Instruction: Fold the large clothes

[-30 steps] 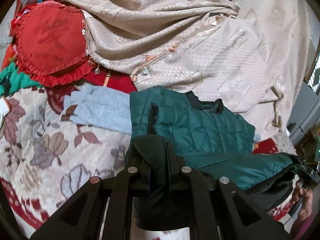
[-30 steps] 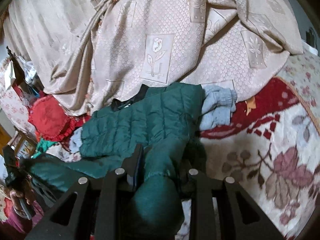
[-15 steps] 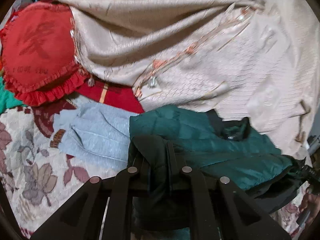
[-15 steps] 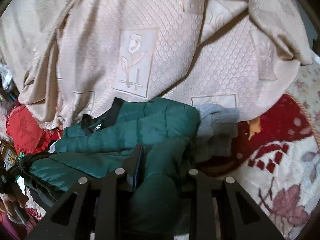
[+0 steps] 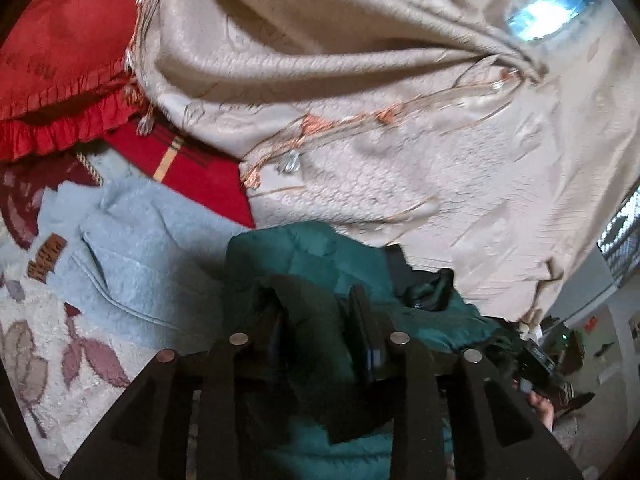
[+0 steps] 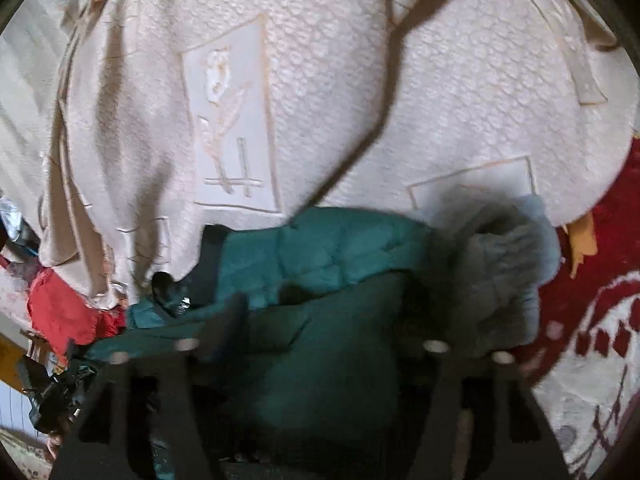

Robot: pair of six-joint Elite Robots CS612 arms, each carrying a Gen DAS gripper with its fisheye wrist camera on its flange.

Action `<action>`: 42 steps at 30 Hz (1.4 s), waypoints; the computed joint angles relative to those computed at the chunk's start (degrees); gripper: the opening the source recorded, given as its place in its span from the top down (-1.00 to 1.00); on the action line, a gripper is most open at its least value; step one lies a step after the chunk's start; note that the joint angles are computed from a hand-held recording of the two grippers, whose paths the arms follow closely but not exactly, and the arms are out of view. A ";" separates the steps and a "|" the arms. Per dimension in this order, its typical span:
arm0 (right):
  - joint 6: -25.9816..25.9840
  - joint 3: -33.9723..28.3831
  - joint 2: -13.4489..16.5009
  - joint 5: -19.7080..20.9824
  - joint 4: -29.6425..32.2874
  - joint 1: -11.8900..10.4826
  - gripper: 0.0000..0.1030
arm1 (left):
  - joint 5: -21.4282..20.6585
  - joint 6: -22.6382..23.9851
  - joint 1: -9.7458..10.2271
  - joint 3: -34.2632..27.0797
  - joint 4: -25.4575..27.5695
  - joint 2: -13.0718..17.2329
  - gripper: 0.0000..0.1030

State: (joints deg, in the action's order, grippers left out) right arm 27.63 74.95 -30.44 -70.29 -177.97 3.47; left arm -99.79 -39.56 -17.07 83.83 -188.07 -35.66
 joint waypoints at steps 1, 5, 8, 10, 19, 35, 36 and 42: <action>-0.96 -0.17 -0.16 -1.39 0.59 0.37 -0.49 | 1.36 0.17 -0.16 0.85 -1.04 -0.59 0.59; -5.13 -1.55 -0.45 -8.13 4.94 2.15 -0.49 | 12.86 0.21 -1.62 4.38 -5.25 -2.70 0.12; -2.42 -2.00 -0.17 -6.85 4.12 1.88 -0.60 | 14.07 6.42 -2.84 5.65 -4.24 -3.99 0.12; -1.23 -1.48 -0.11 -3.08 -0.04 1.15 -0.70 | 16.78 11.02 -4.23 6.88 -5.97 -4.50 0.12; -1.85 6.18 -3.89 -0.33 -18.37 0.30 -0.79 | 17.74 15.93 -6.63 8.34 -6.87 -4.16 0.12; -20.15 -10.86 3.86 -14.21 9.57 5.86 -0.79 | 24.63 9.55 -6.43 -7.94 19.98 3.84 0.09; -20.63 -12.35 4.66 -15.56 10.91 6.06 -0.79 | 24.60 9.34 -6.31 -8.62 20.66 4.26 0.08; -21.37 -18.32 8.36 -19.24 14.67 6.75 -0.91 | 25.00 9.68 -6.04 -10.72 21.67 5.72 0.04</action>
State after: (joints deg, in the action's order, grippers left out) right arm 6.26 56.63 -22.08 -89.53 -163.30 10.22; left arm -74.79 -29.88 -23.11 73.10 -166.40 -29.94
